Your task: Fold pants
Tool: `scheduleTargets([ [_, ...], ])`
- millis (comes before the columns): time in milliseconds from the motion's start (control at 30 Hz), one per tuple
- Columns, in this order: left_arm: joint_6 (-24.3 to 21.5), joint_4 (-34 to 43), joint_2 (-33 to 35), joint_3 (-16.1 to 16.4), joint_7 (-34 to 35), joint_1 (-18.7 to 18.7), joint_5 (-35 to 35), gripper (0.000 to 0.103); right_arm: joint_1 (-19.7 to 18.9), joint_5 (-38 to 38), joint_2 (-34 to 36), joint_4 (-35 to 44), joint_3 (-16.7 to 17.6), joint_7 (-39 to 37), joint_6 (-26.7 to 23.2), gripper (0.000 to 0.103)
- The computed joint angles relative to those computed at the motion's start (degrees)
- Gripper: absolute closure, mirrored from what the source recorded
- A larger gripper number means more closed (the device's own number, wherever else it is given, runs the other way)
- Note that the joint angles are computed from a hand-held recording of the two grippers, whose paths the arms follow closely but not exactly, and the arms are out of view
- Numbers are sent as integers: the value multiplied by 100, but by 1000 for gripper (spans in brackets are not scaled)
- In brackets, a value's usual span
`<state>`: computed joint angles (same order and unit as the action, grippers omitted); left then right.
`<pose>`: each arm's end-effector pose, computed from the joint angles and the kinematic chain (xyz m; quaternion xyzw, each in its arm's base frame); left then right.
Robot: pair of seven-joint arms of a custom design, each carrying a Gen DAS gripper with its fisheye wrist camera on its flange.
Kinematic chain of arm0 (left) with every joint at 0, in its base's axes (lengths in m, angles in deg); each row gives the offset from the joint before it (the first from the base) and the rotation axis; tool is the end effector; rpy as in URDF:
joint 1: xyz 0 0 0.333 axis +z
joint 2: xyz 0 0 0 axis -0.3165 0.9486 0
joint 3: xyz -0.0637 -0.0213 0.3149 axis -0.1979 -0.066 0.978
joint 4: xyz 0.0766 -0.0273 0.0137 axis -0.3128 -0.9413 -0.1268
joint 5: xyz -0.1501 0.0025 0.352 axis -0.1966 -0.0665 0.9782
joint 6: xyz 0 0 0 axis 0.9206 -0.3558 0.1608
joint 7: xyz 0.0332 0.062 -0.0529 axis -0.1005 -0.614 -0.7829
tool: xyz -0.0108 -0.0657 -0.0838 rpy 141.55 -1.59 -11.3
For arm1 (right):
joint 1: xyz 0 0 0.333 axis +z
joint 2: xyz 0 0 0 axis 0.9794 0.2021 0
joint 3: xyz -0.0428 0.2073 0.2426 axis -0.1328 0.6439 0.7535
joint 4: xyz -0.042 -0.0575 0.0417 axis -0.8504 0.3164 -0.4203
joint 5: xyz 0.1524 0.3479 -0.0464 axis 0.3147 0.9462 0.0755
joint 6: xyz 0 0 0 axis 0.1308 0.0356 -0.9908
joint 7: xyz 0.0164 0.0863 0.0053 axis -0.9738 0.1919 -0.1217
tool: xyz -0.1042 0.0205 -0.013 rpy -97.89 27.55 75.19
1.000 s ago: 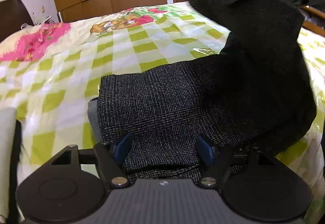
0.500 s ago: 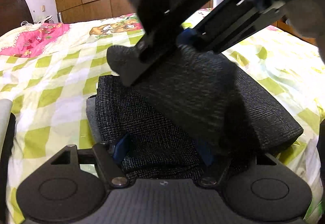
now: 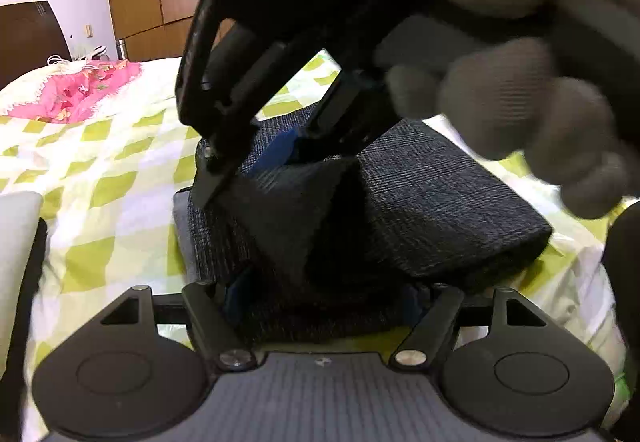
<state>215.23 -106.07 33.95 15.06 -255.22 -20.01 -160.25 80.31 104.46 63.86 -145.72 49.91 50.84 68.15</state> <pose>0.6272 -0.1804 0.3853 -0.3502 0.8231 -0.4013 0.1971 0.6912 0.1169 0.4596 -0.6241 0.6938 -0.0137 0.3592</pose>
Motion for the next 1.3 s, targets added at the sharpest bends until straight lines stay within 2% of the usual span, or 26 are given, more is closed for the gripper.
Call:
scheduleTargets([
  [100, -312, -237, -277, 103, -385, 68, 23, 19, -162, 389, 138, 147, 146, -154, -227, 79],
  [167, -453, -388, -445, 243, -711, 58, 49, 19, -263, 740, 179, 170, 251, -348, -246, 78],
  [300, -328, -588, -682, 441, -1111, 15, -26, 19, -366, 1319, 205, 212, 353, -788, -332, 78],
  [467, -177, -642, -1007, 539, -553, 40, -914, 19, -259, 1353, 44, 149, 191, -1223, -159, 79],
  [567, -268, -393, -1015, 622, 121, -51, -1599, 19, -100, 882, -64, 88, 9, -1356, 95, 79],
  [700, -339, 4, -725, 698, 596, -253, -1894, 18, 3, 189, 29, 224, -155, -1209, 262, 79],
  [800, -21, 294, -298, 711, 145, -479, -1158, 18, 39, -341, 284, 561, -226, -968, 111, 79],
  [867, 306, 274, -98, 888, -811, -724, -52, 19, 59, -697, 475, 783, -241, -890, 29, 79],
  [933, 230, 154, -28, 1209, -1773, -919, 871, 18, 89, -976, 686, 1019, -246, -733, -57, 79],
  [1067, -143, 40, -85, 1059, -2358, -595, 1028, 14, 61, -1305, 1017, 1321, -176, -579, -94, 81],
  [1167, -68, -31, -121, 980, -2791, -546, 1340, 13, -9, -1339, 1289, 1604, -74, -473, -157, 82],
  [1300, 180, -193, -260, 923, -3155, -568, 1964, 14, -50, -1405, 1431, 1687, 30, -481, 17, 81],
])
